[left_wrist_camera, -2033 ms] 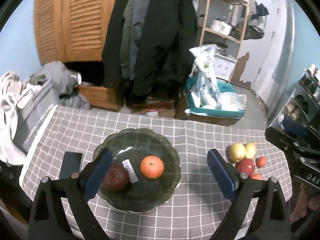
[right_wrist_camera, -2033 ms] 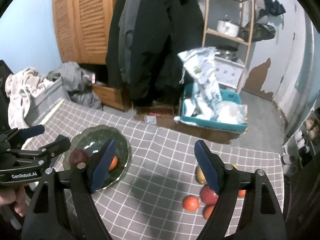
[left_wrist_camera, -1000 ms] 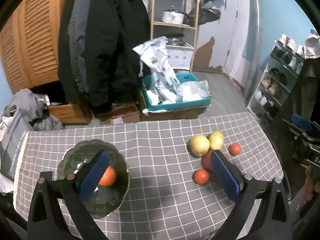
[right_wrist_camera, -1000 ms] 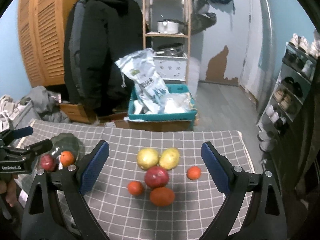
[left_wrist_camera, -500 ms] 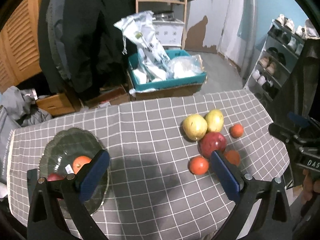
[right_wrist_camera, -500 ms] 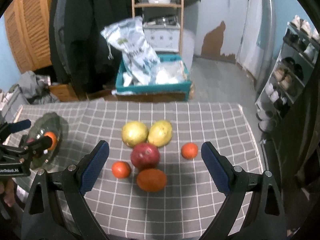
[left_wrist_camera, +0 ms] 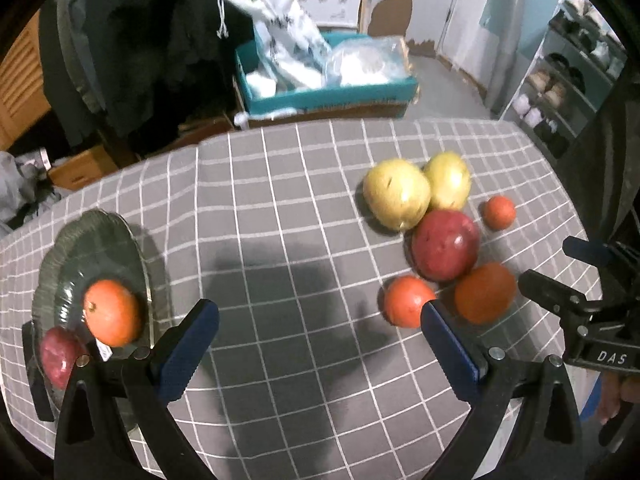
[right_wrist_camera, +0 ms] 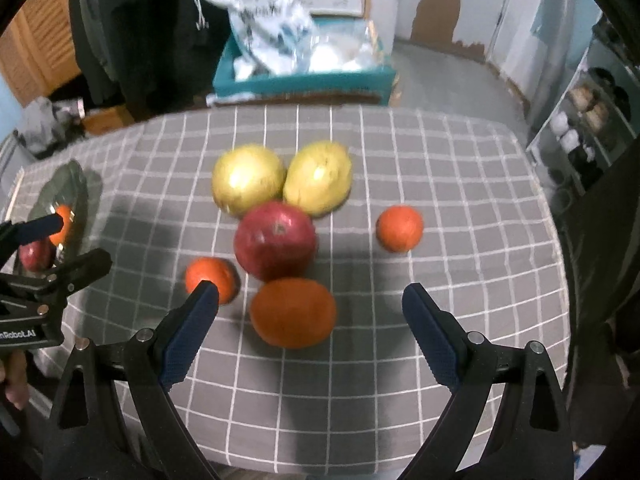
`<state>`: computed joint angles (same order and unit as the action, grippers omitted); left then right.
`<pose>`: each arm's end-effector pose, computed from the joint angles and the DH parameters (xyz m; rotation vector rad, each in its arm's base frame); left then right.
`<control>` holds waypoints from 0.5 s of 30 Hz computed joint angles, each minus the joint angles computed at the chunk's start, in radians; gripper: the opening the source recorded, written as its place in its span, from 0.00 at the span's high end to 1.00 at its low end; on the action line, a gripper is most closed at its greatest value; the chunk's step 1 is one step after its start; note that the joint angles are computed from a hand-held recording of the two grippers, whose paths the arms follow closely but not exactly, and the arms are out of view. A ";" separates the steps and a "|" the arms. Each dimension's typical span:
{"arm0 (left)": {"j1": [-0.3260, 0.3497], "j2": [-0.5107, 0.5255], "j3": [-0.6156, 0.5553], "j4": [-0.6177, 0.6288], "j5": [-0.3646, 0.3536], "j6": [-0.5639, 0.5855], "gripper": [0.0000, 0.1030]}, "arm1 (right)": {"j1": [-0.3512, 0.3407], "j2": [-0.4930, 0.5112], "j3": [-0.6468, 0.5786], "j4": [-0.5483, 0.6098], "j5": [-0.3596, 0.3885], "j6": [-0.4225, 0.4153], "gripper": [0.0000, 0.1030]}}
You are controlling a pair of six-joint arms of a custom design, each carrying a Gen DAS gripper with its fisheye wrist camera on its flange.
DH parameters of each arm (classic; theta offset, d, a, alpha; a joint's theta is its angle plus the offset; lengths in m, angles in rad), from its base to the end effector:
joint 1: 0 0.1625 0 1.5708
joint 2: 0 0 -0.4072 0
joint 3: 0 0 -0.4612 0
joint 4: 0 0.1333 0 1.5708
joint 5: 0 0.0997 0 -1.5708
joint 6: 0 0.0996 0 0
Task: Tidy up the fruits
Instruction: 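Withdraw both tools from the bowl back toward the remaining fruit, then grasp a tangerine with the left tool while the right tool grasps a large orange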
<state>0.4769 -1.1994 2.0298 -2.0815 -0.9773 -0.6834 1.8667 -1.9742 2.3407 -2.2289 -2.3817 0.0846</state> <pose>-0.3820 -0.4101 0.0918 0.6317 2.4281 -0.3401 0.1710 -0.3513 0.3347 0.1003 -2.3486 0.5287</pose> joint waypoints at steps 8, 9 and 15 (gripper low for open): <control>0.028 0.042 0.001 -0.002 -0.018 0.004 0.01 | -0.077 0.023 0.023 0.001 0.042 -0.020 0.10; 0.030 0.047 0.000 -0.003 -0.019 0.004 0.01 | -0.084 0.025 0.026 -0.005 0.044 -0.025 0.10; 0.045 0.059 -0.003 0.005 -0.035 0.000 0.01 | -0.135 0.044 0.042 -0.028 0.071 -0.047 0.12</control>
